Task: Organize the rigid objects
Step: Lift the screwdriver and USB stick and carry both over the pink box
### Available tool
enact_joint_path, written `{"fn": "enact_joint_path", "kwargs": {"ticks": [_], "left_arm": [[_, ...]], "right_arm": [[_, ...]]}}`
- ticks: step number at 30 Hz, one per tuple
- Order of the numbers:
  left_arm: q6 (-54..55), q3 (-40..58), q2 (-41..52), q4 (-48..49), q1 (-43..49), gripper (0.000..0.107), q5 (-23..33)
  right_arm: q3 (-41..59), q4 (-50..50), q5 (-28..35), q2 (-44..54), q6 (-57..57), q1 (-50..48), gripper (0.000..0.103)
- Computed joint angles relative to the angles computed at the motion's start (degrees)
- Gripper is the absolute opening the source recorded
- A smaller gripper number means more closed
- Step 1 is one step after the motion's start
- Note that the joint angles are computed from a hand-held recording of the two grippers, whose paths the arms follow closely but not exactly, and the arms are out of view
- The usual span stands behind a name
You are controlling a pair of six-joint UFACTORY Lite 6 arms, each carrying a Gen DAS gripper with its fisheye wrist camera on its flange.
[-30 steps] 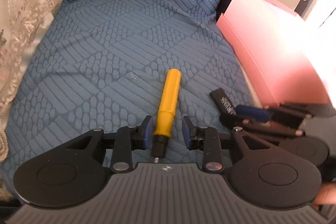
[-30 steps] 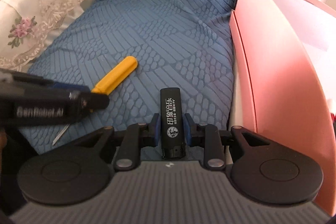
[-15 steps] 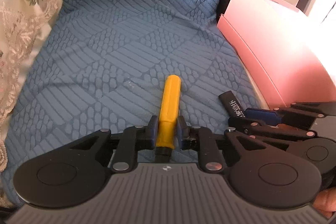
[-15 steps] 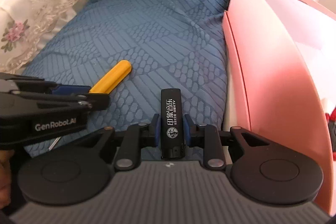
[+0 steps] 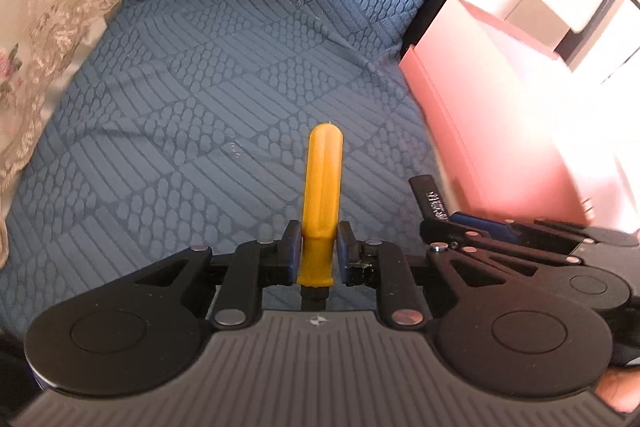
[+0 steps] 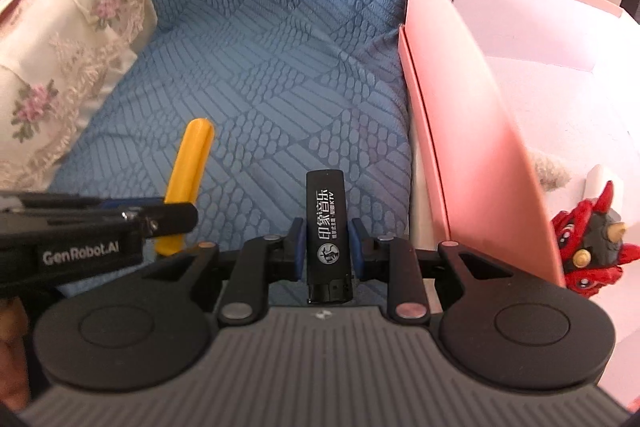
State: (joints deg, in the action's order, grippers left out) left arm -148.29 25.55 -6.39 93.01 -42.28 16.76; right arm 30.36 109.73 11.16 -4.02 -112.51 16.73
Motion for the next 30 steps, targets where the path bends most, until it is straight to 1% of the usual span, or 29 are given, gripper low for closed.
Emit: {"fn": "enact_joint_path", "kwargs": {"ticks": [1,3,7,11,17,20,24,30], "left_arm": [[1.36,0.12,-0.73,-2.32,-0.55,0.022,0.24],[7.72,0.88,-2.42,-10.60,-2.30,0.022,1.40],[14.59,2.29,-5.51,-20.88,-4.68,0.022,3.44],[24.81,7.73,-5.03,-31.23,-7.43,0.022,8.26],[33.84,16.15,-3.93,-39.12,-10.21,0.022,14.72],[37.15,21.45,-2.46,-41.27,-11.69,0.022,18.61],[39.08,28.65,-0.99,-42.72,-13.01,0.022,22.66],[45.36,43.04,4.93,-44.25,-13.89,0.022,27.89]], "right_arm": [[-0.16,-4.54,0.31,-1.02,4.42,-0.60,0.027],[-0.47,-13.09,1.33,-3.16,12.43,-2.10,0.027],[-0.75,-29.80,5.20,-8.15,26.92,-6.64,0.026],[0.03,-39.65,12.17,-12.53,34.11,-12.93,0.026],[2.34,-44.36,20.72,-14.77,35.90,-21.06,0.026],[4.37,-46.21,24.95,-15.21,35.89,-25.08,0.027],[9.10,-48.98,31.88,-15.01,36.55,-30.74,0.027],[18.00,-49.96,38.24,-12.26,36.37,-36.35,0.027]]}}
